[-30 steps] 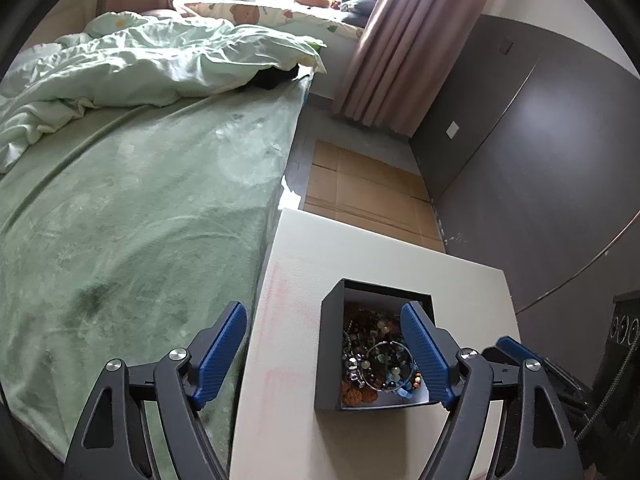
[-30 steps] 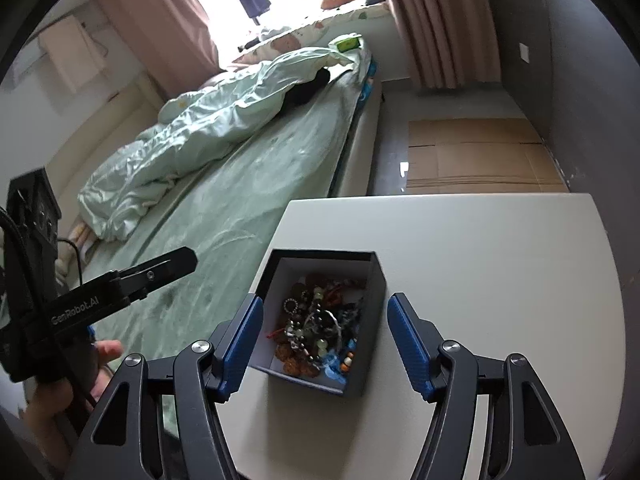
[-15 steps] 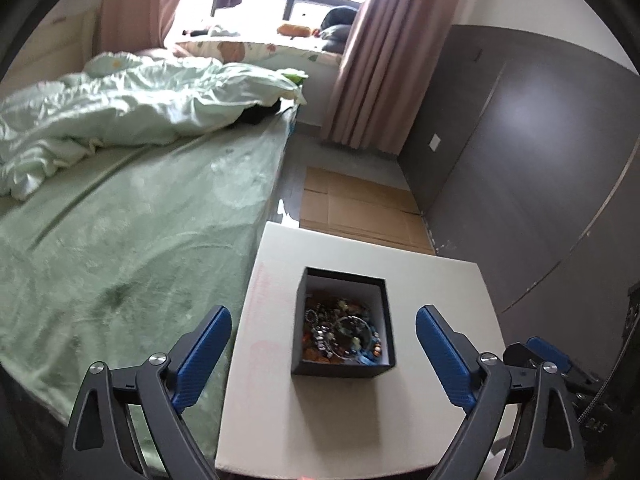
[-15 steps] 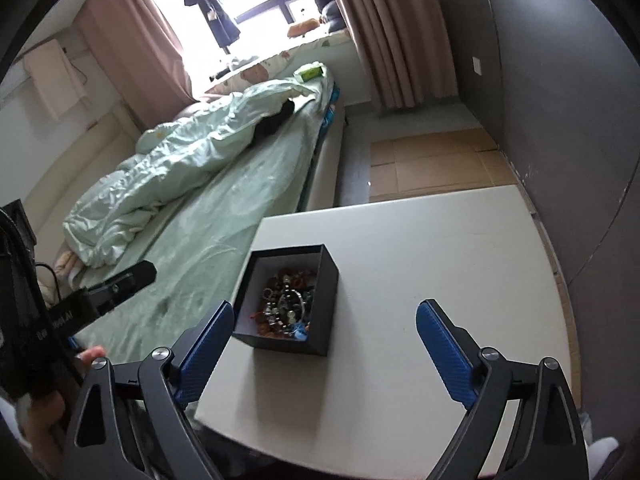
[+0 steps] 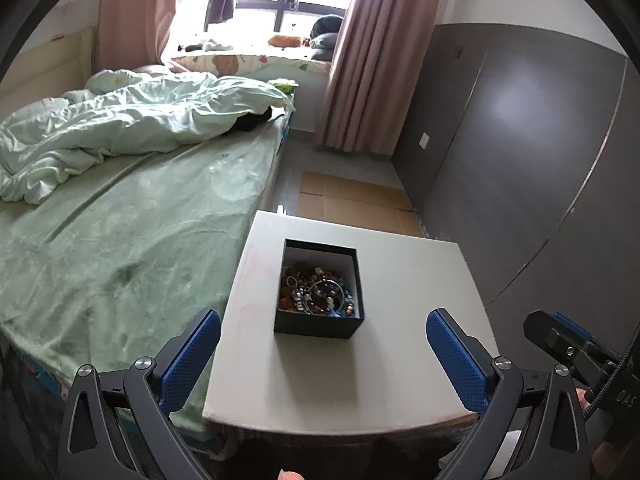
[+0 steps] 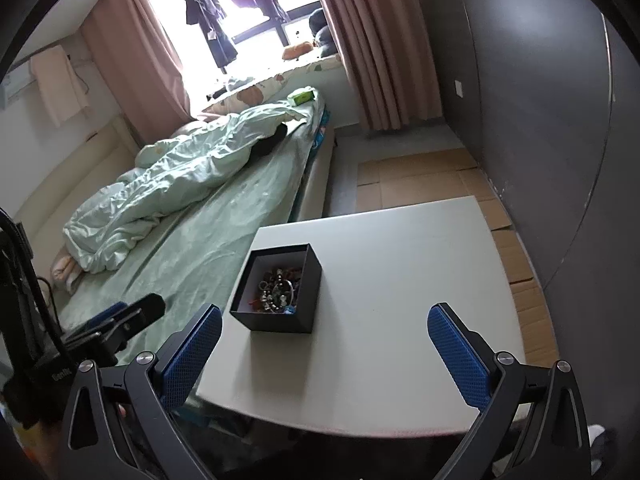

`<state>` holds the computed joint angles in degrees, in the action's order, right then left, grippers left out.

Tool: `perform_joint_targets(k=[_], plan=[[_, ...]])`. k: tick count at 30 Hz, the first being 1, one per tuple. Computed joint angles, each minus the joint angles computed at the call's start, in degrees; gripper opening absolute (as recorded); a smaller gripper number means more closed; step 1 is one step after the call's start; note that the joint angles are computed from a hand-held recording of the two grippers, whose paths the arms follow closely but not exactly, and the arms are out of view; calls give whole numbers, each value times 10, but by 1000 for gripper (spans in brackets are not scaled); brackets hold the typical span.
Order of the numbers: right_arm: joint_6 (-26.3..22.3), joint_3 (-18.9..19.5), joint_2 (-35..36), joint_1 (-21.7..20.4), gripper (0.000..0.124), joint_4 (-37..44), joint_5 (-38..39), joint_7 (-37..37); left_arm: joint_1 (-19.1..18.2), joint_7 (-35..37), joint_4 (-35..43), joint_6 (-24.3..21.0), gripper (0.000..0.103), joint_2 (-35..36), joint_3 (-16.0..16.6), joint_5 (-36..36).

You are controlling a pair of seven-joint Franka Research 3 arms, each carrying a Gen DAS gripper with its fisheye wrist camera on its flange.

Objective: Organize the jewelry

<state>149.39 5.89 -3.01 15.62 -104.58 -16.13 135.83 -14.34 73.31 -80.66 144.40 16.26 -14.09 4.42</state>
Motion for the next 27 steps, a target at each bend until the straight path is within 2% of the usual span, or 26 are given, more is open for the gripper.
perform_joint_targets(k=[4,9,15,27], plan=[[-9,7,-20,1,103,-10,-14,6,-5,-3,-33,21,103,-27,0,11],[-18,20,-43,-1,103,-27,-25,7,-13,-15,-61,57,103,-56,7,57],[-28,36,-76,-14,103,-68,-31,39,-9,8,-76,77,103,-73,2,56],[-26,49,-88,-30,103,-78,-58,64,-7,23,-77,71,103,-71,2,46]])
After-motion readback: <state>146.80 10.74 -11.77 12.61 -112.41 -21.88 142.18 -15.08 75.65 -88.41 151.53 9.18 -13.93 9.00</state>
